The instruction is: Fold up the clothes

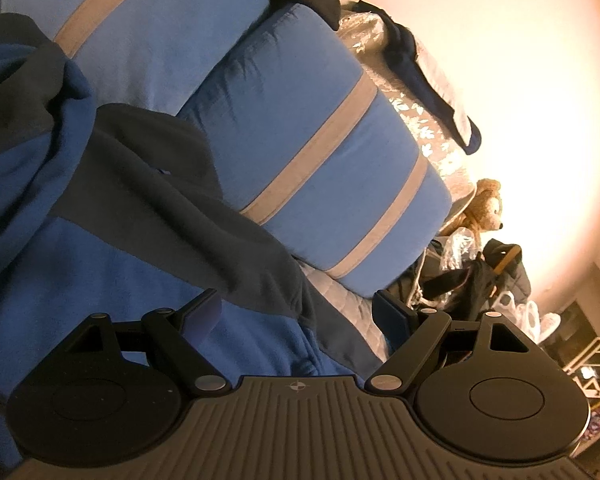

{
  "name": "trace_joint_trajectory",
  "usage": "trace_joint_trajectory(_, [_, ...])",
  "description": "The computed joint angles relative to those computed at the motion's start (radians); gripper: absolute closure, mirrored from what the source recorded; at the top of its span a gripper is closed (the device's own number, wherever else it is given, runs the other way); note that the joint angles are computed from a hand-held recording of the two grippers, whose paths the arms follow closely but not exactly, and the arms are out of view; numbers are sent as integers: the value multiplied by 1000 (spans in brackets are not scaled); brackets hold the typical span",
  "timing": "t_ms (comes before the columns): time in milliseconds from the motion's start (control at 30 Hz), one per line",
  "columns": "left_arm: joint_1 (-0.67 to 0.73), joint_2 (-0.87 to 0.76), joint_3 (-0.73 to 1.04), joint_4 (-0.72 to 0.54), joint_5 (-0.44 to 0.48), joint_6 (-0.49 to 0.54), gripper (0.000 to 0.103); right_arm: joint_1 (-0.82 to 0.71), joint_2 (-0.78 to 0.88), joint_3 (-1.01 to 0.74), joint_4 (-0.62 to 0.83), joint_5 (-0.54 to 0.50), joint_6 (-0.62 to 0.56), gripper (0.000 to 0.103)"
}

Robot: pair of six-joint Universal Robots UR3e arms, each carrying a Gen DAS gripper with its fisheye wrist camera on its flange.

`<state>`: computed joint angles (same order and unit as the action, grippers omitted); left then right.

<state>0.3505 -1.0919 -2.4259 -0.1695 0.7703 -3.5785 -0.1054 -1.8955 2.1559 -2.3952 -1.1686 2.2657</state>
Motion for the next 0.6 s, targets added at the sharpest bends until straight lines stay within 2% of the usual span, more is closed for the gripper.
trace_joint_trajectory(100, [-9, -6, 5, -4, 7, 7, 20, 50, 21, 92, -211, -83, -96, 62])
trace_joint_trajectory(267, [-10, -7, 7, -14, 8, 13, 20, 176, 169, 214, -622, -236, -273, 62])
trace_joint_trajectory(333, [-8, -13, 10, -14, 2, 13, 20, 193, 205, 235, -690, -230, -351, 61])
trace_joint_trajectory(467, [-1, -14, 11, -26, -13, 22, 20, 259, 344, 224, -841, -289, -452, 46])
trace_joint_trajectory(500, [2, -12, 10, -28, -17, 24, 20, 270, 374, 218, -866, -297, -469, 46])
trace_joint_trajectory(567, [4, -13, 9, -27, -19, 23, 20, 287, 412, 194, -872, -307, -479, 49])
trace_joint_trajectory(600, [4, -14, 9, -28, -19, 23, 20, 292, 414, 176, -843, -308, -466, 62])
